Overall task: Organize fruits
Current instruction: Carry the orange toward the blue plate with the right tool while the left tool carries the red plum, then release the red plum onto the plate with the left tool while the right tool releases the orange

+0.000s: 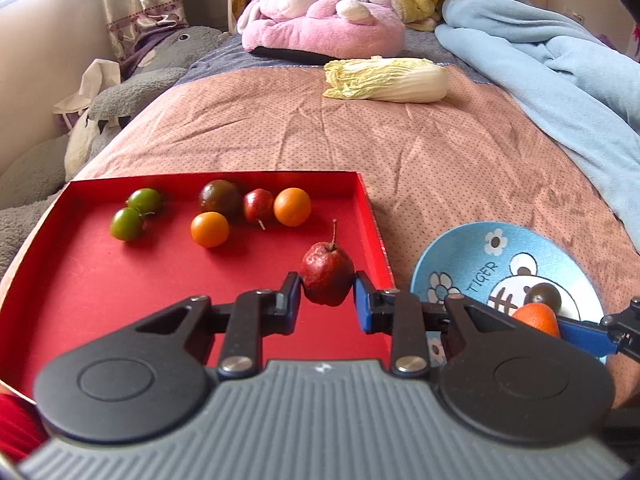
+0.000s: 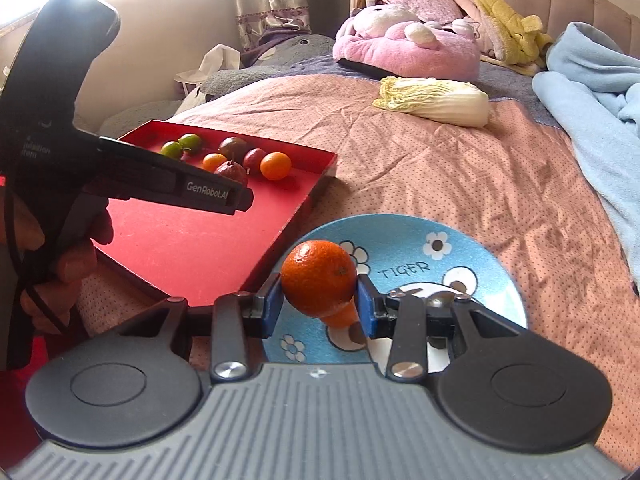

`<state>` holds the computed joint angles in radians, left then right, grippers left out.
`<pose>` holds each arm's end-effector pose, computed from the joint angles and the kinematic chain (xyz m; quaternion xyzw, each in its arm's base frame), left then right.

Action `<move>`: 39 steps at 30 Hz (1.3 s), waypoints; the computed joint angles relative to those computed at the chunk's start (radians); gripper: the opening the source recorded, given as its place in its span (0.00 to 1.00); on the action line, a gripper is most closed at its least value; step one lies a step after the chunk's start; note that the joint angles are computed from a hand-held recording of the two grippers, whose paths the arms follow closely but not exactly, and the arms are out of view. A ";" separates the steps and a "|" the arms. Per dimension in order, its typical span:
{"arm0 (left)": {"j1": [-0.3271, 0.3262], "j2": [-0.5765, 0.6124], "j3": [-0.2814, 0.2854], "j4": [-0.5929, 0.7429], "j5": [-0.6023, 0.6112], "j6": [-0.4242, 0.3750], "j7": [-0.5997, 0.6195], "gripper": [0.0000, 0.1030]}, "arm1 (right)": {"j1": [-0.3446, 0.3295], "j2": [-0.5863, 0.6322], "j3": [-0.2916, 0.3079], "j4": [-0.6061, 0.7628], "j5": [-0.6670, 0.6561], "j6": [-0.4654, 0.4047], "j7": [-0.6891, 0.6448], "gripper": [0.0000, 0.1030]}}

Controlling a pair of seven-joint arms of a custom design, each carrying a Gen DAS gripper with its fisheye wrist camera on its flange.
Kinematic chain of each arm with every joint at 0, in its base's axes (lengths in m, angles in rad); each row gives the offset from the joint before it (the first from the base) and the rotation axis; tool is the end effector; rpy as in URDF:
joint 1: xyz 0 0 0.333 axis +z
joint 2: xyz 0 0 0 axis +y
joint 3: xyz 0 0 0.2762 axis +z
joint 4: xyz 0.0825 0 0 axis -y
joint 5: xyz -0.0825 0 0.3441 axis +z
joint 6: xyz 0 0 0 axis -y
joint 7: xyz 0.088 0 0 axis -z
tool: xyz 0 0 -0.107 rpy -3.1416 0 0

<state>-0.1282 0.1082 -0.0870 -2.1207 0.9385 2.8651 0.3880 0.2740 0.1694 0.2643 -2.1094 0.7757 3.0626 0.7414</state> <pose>0.5329 -0.1613 0.4024 -0.6993 0.6082 -0.2582 0.2728 0.5165 0.2379 0.4001 -0.8104 0.4302 -0.1660 0.3613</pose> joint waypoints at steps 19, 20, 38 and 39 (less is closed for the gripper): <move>-0.019 0.050 -0.061 -0.046 -0.337 0.239 0.507 0.31 | -0.051 0.117 -0.099 0.057 -0.313 0.100 0.382 0.43; -0.018 0.052 -0.070 -0.049 -0.367 0.244 0.550 0.31 | -0.048 0.132 -0.105 0.074 -0.331 0.099 0.403 0.43; 0.088 0.082 -0.294 -0.070 -0.895 0.253 1.180 0.32 | -0.060 0.280 -0.102 0.246 -0.596 0.056 0.635 0.43; 0.065 0.081 -0.271 -0.070 -0.894 0.254 1.179 0.32 | -0.063 0.282 -0.099 0.248 -0.604 0.054 0.640 0.43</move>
<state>-0.0631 0.1889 -0.3585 -2.1908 0.0443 3.1195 1.5671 0.2112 0.4510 0.1655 -1.8617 0.1718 3.1169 1.3813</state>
